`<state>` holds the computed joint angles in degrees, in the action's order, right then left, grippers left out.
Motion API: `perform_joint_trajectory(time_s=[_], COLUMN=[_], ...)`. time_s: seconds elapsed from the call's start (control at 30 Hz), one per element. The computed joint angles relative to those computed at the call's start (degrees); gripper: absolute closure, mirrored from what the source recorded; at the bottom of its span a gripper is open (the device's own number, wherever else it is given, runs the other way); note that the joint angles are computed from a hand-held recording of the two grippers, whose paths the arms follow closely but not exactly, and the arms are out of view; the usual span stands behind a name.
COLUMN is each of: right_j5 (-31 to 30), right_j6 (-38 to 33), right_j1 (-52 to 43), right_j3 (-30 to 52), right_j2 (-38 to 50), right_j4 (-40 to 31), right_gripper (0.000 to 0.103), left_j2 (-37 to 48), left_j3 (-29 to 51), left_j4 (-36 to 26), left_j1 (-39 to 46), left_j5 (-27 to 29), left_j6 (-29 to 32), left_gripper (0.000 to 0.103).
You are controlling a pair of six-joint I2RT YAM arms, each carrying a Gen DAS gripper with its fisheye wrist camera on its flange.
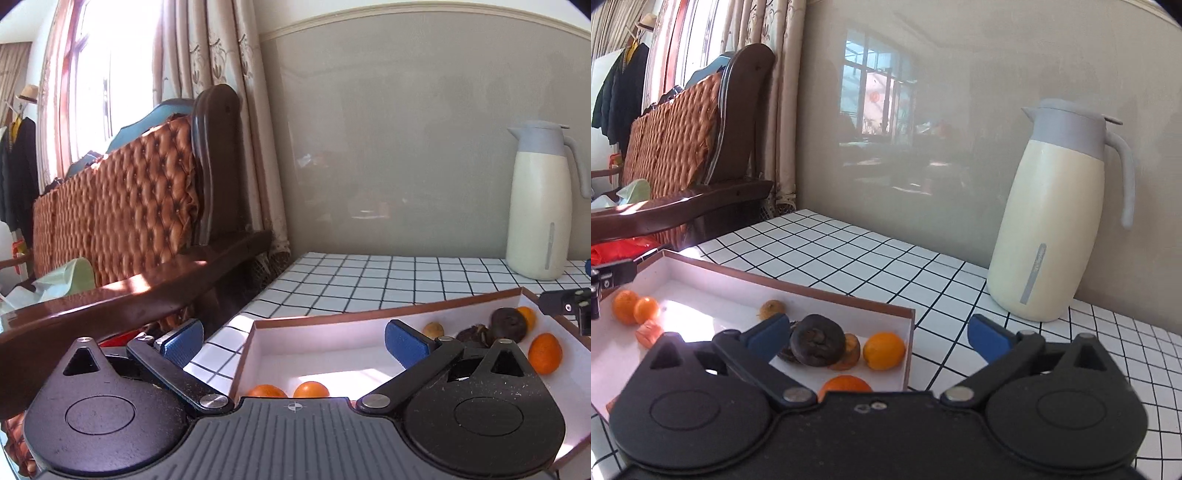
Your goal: Organize fruits
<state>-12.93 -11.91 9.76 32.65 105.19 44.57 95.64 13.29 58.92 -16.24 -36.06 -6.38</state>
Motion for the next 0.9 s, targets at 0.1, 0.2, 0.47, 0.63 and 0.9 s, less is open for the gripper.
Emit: perform_joint_trajectory(time_s=[0.1,0.2,0.47,0.63,0.9], right_j5=[-0.5,-1.4,-6.7,-11.8,-18.2], right_j6=[-0.3,-0.5,-0.7,-2.7,-5.6], right_j1=[-0.6,-1.4,-6.7,-11.6,-19.2], right_j3=[-1.3,-3.5,-14.1,-19.6,-23.3], right_j2=[-1.3,-4.0,-17.3,-27.8,-39.2], right_j4=[0.4,-0.1,0.3,-4.0,-13.9], right_gripper=[0.006,0.006,0.006,0.006,0.006], left_j2=[-1.8,-4.3,-22.2,-32.5,-35.0], left_j3=[-1.3,-3.8,-10.0,-9.0,-2.5], left_j4=[-1.2,-2.1,-18.2,-35.8,-64.4], left_j1=[-1.1,-3.8,-17.9,-28.0,-43.1], left_j5=[-1.1,-3.7,-15.5,-23.2,-33.0], left_j6=[-0.7,-1.8,-11.9,-20.2,-41.4], left_gripper=[0.000,0.000,0.000,0.000,0.000])
